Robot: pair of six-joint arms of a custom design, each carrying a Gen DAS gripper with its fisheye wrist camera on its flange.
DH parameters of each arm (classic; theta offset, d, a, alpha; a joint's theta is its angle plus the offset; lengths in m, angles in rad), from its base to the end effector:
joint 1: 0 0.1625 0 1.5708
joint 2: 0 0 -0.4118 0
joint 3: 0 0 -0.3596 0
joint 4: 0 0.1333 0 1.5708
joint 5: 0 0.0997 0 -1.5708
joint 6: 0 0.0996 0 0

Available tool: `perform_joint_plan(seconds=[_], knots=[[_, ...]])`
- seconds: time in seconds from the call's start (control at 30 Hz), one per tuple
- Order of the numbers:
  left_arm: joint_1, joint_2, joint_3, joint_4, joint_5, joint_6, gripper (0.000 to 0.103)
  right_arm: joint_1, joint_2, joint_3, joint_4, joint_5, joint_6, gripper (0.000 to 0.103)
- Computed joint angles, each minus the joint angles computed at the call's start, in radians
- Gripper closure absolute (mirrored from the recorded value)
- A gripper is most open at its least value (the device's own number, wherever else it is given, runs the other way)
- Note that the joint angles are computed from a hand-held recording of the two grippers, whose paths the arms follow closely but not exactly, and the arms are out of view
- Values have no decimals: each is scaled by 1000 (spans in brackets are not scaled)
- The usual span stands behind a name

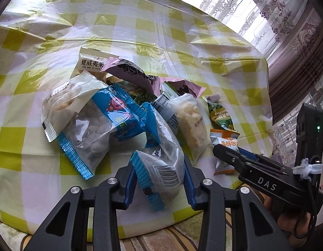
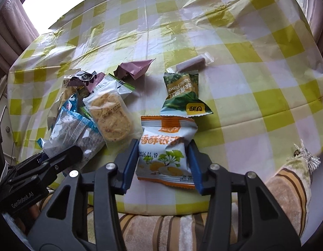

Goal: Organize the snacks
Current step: 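Grasp the orange-labelled biscuit packet with the right tool while the left grasps a blue-trimmed packet, then carry both packets to the white box and release them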

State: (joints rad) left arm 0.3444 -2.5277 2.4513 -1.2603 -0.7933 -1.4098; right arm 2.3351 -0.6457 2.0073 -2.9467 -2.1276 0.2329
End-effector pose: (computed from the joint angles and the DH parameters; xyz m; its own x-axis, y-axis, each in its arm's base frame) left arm -0.0278 -0.2258 0.3350 -0.9178 -0.2078 -0.3384 0.0605 0.7690 -0.6364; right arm 0.4073 -0.3083 -0.0246 -0.7611 -0.3997 0.5109 -0.5306 0.8366 -0.1359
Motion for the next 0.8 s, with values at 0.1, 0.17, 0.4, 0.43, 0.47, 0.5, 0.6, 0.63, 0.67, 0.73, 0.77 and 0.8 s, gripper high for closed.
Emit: perform_joint_plan(seconds=[0.1,0.17,0.4,0.43,0.47,0.5,0.6,0.63,0.67,0.73,0.77,0.8], knots=[[-80,-7,-25,131,-3,-123,64,10,-21,28,-17,1,1,54],[-146,-9,-43,234,-15,-220,64,16,-33,42,-21,6,0,54],[-336,-7,-93,475,-71,-488,64,32,-83,99,-51,36,-5,54],[-353,4,-95,484,-77,-502,64,32,-93,109,-54,41,-3,54],[-363,17,-96,486,-81,-505,64,32,-102,117,-59,47,-1,54],[-370,32,-97,481,-85,-501,64,32,-114,127,-63,53,1,54],[-373,78,-93,434,-79,-466,64,33,-151,156,-72,63,7,54],[-376,88,-91,419,-77,-456,64,33,-165,166,-75,64,6,54],[-376,98,-89,401,-73,-443,64,32,-176,176,-79,66,6,54],[-372,125,-80,352,-65,-414,64,29,-198,195,-89,68,6,54],[-366,136,-74,320,-60,-393,64,28,-209,203,-94,67,7,54],[-359,146,-67,285,-55,-371,64,26,-220,212,-100,66,7,54]])
